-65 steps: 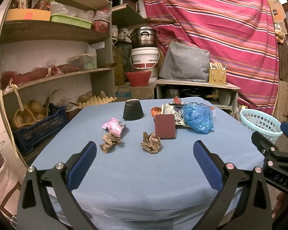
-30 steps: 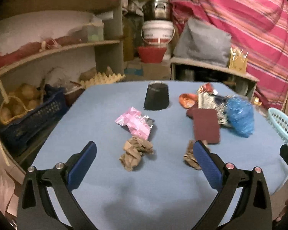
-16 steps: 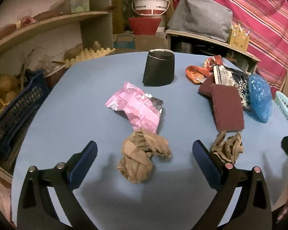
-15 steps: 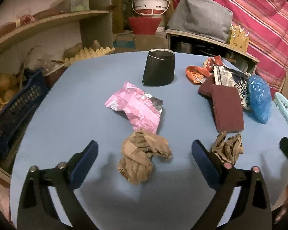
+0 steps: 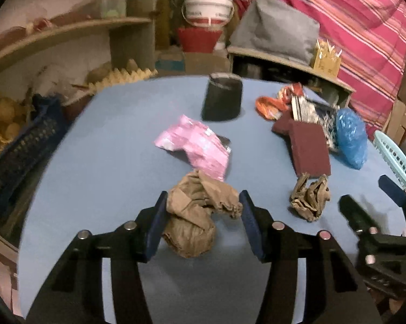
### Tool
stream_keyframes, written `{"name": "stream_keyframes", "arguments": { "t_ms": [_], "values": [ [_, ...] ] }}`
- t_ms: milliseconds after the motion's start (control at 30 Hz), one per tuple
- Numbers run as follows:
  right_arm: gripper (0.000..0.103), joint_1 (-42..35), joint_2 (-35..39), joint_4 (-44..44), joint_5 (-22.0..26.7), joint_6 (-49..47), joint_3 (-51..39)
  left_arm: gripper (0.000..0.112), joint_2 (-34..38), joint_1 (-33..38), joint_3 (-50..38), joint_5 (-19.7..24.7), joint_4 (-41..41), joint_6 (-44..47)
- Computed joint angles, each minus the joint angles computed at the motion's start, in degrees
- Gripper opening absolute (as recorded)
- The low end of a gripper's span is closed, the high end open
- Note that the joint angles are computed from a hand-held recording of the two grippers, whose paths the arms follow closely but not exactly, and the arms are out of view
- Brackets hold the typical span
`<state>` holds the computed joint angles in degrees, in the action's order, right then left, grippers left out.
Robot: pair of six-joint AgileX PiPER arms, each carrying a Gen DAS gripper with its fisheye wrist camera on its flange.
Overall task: Collect trash
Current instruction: 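Move the right tool to the crumpled brown paper and close on it, then carry the brown paper with the right tool over the blue basket and release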
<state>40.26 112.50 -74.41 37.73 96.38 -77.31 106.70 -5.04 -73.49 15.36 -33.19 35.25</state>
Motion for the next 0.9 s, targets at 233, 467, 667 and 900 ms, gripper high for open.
{"name": "stream_keyframes", "arguments": {
  "t_ms": [233,467,667,900],
  "values": [
    [0.099,1.38,10.28,13.81,6.21,-19.9,-16.76,0.052,-2.86,4.04,2.63,-2.01,-2.31,0.01],
    [0.054,-0.02,14.1,24.62,7.44,-33.14,-23.87,0.052,-4.6,4.21,4.39,-3.95,-5.89,3.44],
    [0.049,-1.28,10.9,22.84,-0.37,-29.78,-18.02,0.052,-4.92,3.76,4.51,-4.4,-2.6,0.65],
    [0.049,-4.38,3.02,17.12,-7.04,-23.7,-7.32,0.052,-5.41,-0.91,3.71,-5.0,20.18,-23.27]
  ]
}}
